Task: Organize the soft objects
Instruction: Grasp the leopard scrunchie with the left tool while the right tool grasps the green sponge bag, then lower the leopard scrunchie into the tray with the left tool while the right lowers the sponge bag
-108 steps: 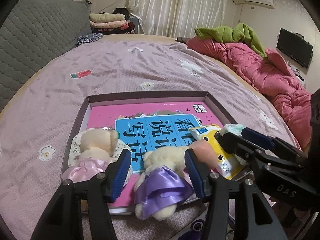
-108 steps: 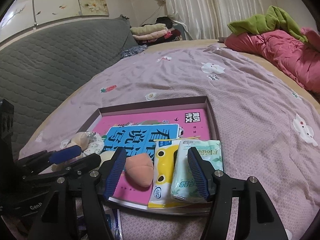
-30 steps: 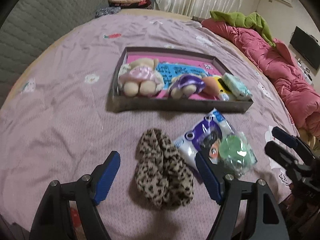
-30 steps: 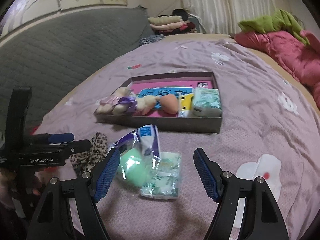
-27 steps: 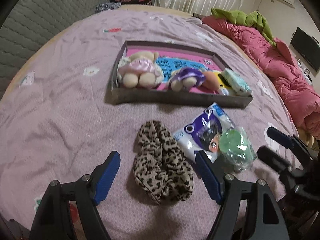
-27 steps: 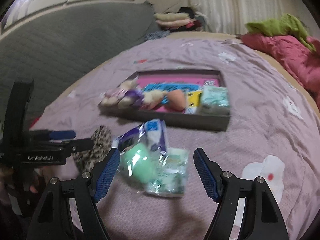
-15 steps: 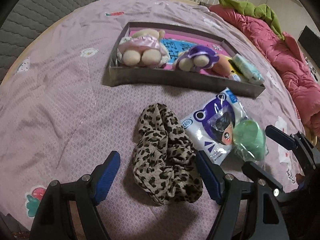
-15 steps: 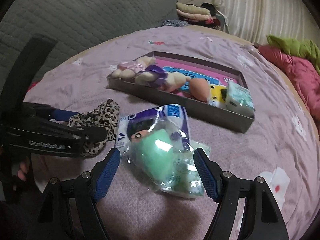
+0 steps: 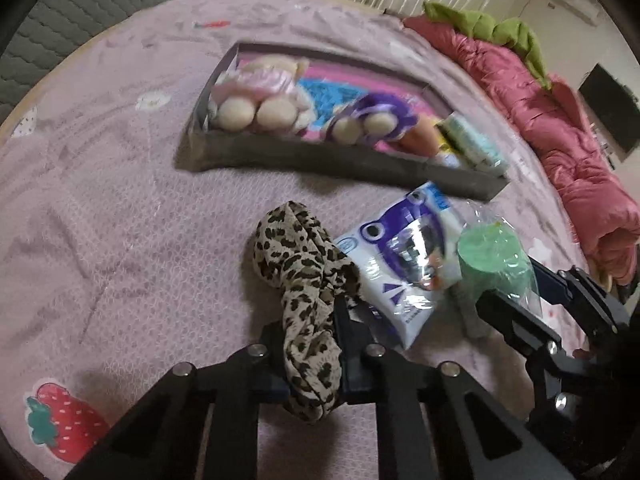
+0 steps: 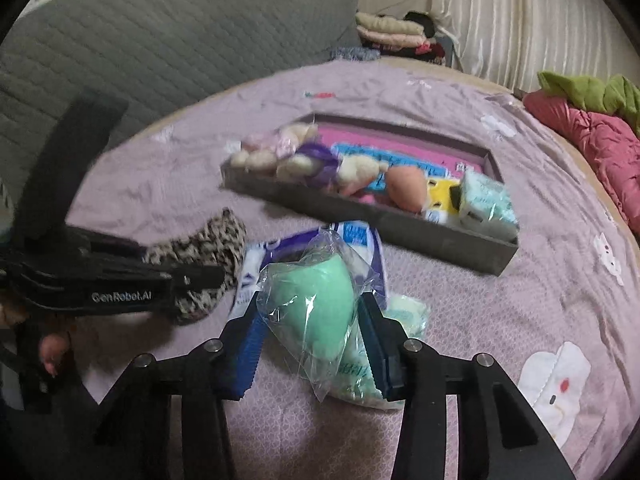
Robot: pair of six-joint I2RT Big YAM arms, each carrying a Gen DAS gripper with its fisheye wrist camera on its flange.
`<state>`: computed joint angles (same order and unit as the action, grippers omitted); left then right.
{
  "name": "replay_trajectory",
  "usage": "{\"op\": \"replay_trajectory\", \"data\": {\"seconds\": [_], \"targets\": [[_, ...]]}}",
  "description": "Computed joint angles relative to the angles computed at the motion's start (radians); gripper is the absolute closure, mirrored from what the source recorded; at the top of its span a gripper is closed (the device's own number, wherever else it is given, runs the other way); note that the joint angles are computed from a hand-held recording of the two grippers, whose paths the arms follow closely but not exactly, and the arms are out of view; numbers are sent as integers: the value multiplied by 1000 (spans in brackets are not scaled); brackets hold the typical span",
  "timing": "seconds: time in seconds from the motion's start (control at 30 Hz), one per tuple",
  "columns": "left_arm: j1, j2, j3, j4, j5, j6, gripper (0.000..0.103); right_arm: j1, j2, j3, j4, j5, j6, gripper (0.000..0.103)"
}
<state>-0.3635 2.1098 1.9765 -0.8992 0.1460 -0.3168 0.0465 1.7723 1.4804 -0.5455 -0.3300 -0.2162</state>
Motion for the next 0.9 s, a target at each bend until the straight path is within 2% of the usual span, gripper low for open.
{"op": "replay_trajectory", "data": {"seconds": [0.07,0.2,0.3,0.43,0.67,0.9], "targets": [[-5,-41,-50,83,-11,10,89,-12,-14,-14,45,-23,34,56],[-14,-113,-140,253,-79,20,89,-30,-36,-42,149,-37,105,56],[-9,-134,-168,326,-89,15,89,-40,-34,-37,193,-40,153,56],[1,-129,-159,352,-95,1,89,-46,-14,-13,220,-15,175,56],[15,-68,-63,370,-129,-13,89,-57,3,8,283,24,217,56],[19,16,70,332,-160,-4,88,-64,60,79,292,47,241,56]]}}
